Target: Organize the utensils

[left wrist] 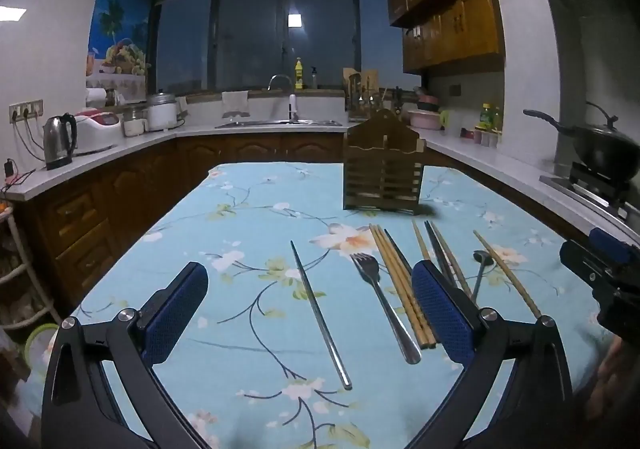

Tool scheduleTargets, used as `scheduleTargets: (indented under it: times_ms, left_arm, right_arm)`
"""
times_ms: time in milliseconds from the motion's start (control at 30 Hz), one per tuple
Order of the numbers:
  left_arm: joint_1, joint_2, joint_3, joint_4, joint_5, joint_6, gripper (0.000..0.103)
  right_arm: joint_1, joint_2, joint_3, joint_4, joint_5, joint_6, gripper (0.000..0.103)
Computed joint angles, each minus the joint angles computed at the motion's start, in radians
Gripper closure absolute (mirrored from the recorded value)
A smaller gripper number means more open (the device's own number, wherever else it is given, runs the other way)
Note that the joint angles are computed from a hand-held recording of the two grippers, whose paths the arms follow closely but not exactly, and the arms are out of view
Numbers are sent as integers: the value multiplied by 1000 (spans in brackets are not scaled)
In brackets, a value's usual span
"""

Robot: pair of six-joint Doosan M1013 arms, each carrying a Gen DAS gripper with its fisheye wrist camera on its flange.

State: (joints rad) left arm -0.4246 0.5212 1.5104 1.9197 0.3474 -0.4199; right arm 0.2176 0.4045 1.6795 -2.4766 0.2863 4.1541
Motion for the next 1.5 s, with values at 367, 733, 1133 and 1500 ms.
scheduleTargets:
  times_ms: [367,733,1133,1500]
  left_arm:
    - [19,-23,27,41,-24,-116,0]
    - [24,-28,26,51,-37,-123,0]
    - [25,-34,31,62,-38,-136,0]
    - [25,-33,32,68,-37,-143,0]
  right_arm:
    - [-11,6,2,-15,-36,53,10]
    - [-8,-10,-4,28,-63,17,10]
    - [-6,-13,-3,39,-60,7,8]
    - [-5,-13,-5,48,-60,0,8]
